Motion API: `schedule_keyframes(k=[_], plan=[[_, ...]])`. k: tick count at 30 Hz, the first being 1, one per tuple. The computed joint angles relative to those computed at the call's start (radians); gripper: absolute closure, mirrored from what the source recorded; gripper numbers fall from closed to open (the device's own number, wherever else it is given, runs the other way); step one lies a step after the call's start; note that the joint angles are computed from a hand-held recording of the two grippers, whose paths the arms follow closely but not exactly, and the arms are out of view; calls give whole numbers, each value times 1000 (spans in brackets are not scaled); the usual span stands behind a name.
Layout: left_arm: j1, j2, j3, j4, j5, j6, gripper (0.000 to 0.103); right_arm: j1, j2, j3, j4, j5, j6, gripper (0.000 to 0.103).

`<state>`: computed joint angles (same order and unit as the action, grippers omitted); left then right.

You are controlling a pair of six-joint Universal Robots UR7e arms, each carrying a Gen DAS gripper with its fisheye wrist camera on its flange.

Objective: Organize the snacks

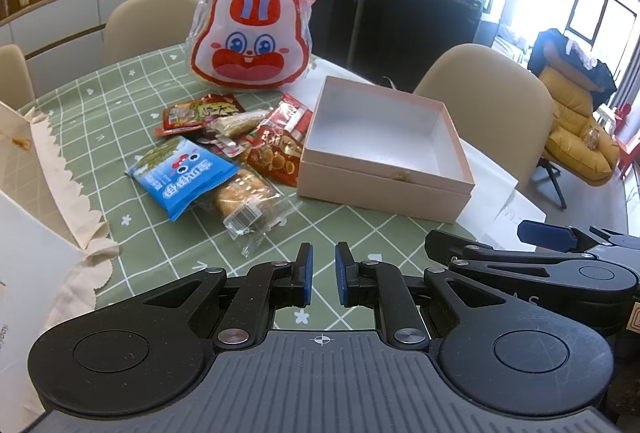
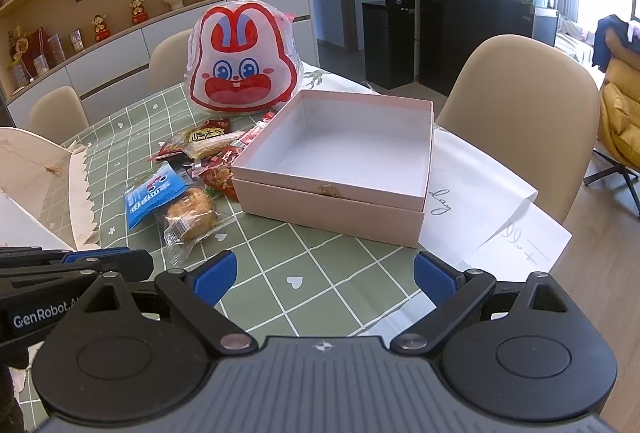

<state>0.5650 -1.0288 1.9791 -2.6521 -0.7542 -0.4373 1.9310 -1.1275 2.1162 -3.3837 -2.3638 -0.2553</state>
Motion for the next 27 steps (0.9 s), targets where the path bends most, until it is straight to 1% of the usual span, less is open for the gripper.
schedule_keyframes(k=[12, 16, 19, 21, 23, 25, 26, 27], plan=[[1, 2, -4, 9, 3, -7, 88, -1, -5, 3, -1, -2, 4, 7], [10, 7, -8, 5, 6, -8, 88, -3, -6, 4, -3, -3, 4, 7], [26, 9, -7, -27, -4, 0, 88, -9, -3, 3, -13, -2, -7, 7], [59, 10, -2, -100, -55, 26, 87, -17, 8, 2, -47, 12, -38, 7], [96, 13, -6, -149, -105, 46, 87, -30, 27, 2, -123, 48, -105, 7], [133, 20, -26, -143, -123, 41, 87, -51, 46, 8, -220, 125, -195, 7], [148, 22, -37, -127, -127, 28, 87, -63, 53, 10, -253, 169, -234, 7], [170, 23, -52, -108, -137, 10, 87, -72, 60, 6, -262, 203, -263, 7]])
